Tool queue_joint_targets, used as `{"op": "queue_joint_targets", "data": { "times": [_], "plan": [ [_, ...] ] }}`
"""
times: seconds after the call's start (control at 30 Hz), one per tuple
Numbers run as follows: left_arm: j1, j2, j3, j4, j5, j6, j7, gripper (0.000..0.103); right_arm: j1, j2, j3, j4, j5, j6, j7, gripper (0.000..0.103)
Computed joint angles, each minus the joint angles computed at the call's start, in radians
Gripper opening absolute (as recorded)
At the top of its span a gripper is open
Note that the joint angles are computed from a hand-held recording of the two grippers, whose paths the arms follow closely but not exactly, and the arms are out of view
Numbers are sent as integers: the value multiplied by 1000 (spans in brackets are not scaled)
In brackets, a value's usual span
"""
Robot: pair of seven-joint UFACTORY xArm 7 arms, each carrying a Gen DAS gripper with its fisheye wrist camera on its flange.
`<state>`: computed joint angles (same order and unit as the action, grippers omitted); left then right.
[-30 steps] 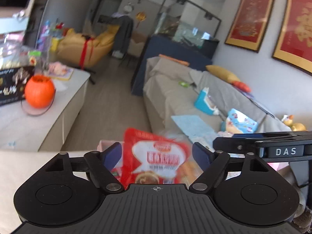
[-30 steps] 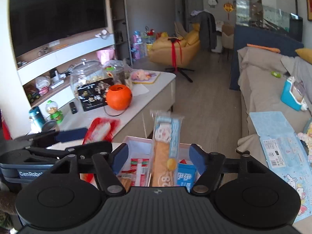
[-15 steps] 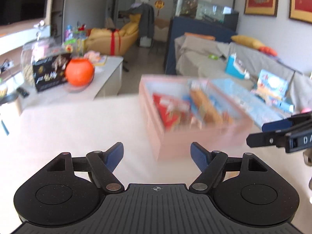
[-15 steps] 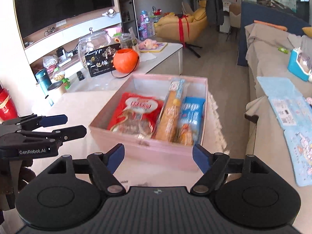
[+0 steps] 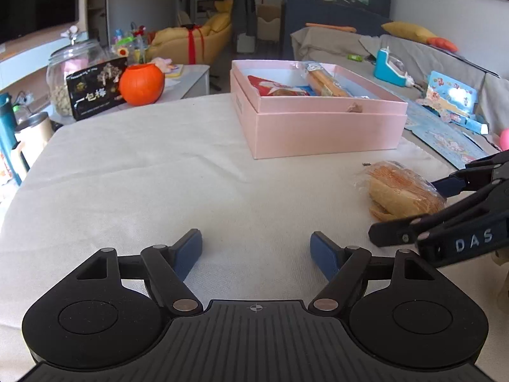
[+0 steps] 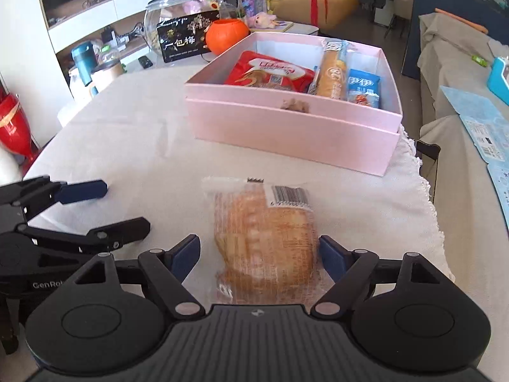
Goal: Organize snacks
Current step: 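Lower the right tool around the square bread packet and close it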
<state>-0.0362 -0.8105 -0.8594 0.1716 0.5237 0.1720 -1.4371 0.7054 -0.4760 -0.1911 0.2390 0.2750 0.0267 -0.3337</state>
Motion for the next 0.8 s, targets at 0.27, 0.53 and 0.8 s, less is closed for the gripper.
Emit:
{"op": "queue_joint_targets", "data": {
  "times": [0.27,0.53,0.8],
  "plan": [
    [30,-16,-36,-3,11,-16,-13,80,-47,1,54,-20,-78,-41,101,82],
    [28,-19,-38,-5,5,-17,-11,80,-93,50,86,23,-71,-68,188,82],
    [31,-18,-38,-4,3,-20,-9,80,-136,16,142,15,-145,-48,222,59]
  ]
}}
